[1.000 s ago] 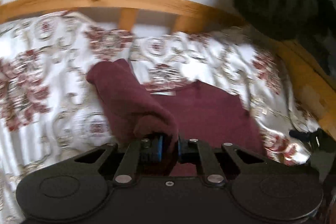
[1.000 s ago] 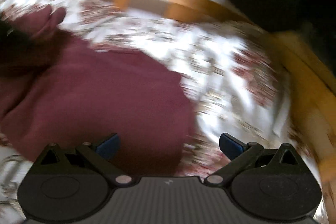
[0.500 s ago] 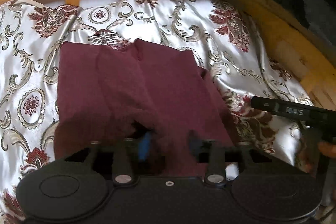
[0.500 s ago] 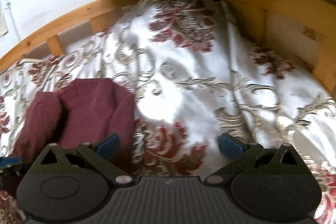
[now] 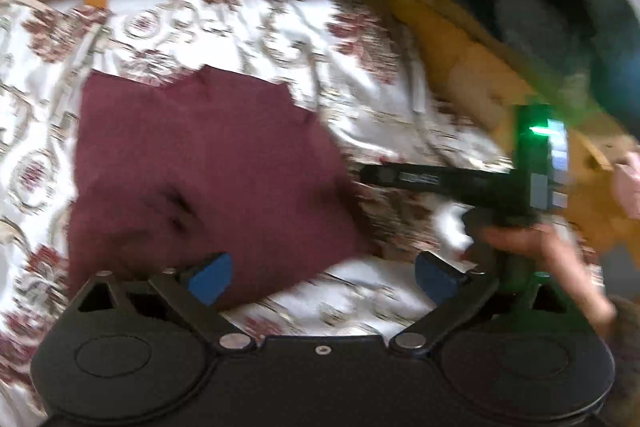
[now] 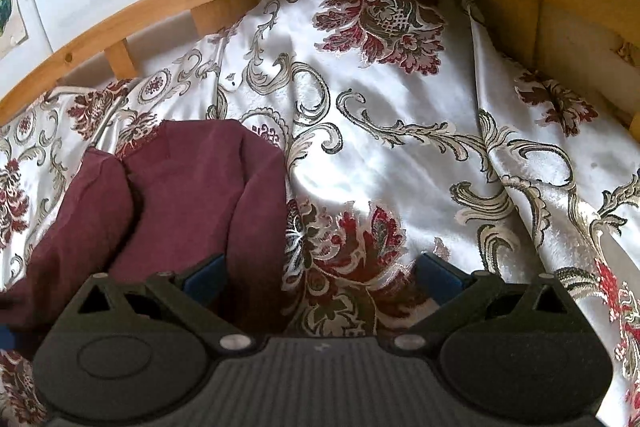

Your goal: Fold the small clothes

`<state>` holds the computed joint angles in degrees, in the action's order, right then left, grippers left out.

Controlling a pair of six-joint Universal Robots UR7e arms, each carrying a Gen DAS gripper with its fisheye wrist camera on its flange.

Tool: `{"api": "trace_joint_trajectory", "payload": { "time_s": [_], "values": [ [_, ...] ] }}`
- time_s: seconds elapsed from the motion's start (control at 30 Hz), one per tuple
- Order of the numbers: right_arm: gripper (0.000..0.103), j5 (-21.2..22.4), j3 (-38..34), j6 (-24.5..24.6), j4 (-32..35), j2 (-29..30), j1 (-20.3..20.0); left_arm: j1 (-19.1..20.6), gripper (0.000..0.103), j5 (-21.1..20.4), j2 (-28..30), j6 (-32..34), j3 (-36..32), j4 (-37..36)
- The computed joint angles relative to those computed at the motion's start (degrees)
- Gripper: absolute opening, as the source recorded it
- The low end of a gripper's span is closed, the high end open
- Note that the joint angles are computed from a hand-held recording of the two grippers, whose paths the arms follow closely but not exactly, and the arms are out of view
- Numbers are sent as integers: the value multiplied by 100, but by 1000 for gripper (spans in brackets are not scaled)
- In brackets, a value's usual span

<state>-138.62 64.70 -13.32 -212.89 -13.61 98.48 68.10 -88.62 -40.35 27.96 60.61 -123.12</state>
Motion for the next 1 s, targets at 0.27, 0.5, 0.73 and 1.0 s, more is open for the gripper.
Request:
{"api": "trace_joint_trajectory", "payload": {
  "time_s": [0.27, 0.5, 0.73, 1.0],
  "values": [
    [103, 163, -130, -249, -264, 116, 13, 43, 102, -56, -516, 998, 524, -372],
    [103, 1110, -368, -584, -1051, 346, 44, 236, 102, 511, -468, 1104, 544, -1532],
    [103, 2352, -744, -208, 12, 542, -25, 464, 102, 807, -138, 948, 300, -1511],
    [102, 3442, -1234, 345, 535, 793, -219, 558, 102, 671, -53, 1623, 672, -2663]
  ]
}}
